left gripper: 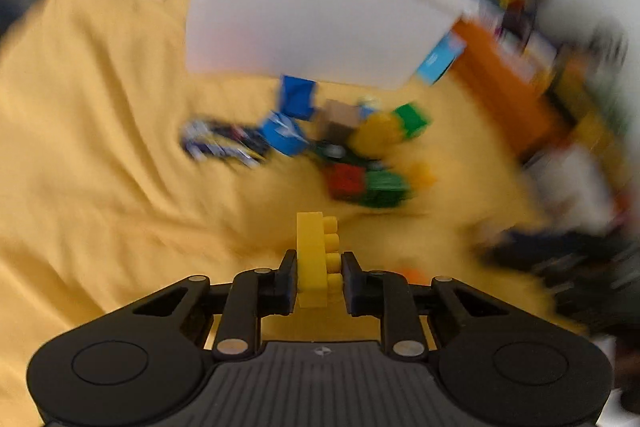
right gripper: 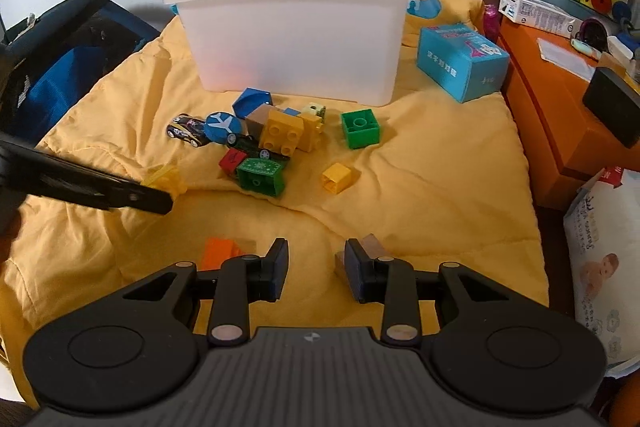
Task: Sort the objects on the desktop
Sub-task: 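Grasp the yellow Duplo brick with the left tool while the right grasps the small orange brick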
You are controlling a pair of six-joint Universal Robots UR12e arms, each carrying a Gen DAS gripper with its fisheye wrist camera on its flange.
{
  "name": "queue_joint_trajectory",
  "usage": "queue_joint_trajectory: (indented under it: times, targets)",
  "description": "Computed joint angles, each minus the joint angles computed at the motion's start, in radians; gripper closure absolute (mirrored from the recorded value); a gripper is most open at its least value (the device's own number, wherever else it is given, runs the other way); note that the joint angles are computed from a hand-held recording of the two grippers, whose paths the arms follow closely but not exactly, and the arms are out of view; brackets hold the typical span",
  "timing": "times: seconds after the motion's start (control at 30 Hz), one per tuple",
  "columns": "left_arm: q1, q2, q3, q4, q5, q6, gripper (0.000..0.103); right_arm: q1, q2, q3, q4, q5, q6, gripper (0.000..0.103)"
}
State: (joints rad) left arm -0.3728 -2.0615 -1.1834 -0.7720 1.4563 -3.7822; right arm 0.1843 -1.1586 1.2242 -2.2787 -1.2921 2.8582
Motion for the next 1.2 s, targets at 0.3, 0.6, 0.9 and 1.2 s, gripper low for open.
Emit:
queue_joint_trajectory:
  times: [0.3, 0.6, 0.9, 1.2]
  targets:
    - [-0.042, 0.011, -0.012, -0.077, 0.089, -0.062, 0.052, -0.001, 0.000, 0.001, 0.010, 0.021, -0.018, 0.067]
    - [-0.121, -0.017, 0.067, -0.141, 0.382, 0.236, 0.041, -0.004, -0.007, 0.010, 0.026, 0.007, -0.022, 0.067]
    - [-0.152, -0.034, 0.079, -0.102, 0.474, 0.409, 0.041, -0.002, 0.000, -0.004, 0.088, 0.114, 0.005, 0.066]
    - [-0.153, -0.028, 0.071, -0.137, 0.494, 0.399, 0.041, 0.013, 0.051, -0.065, 0.168, 0.139, 0.193, 0.070]
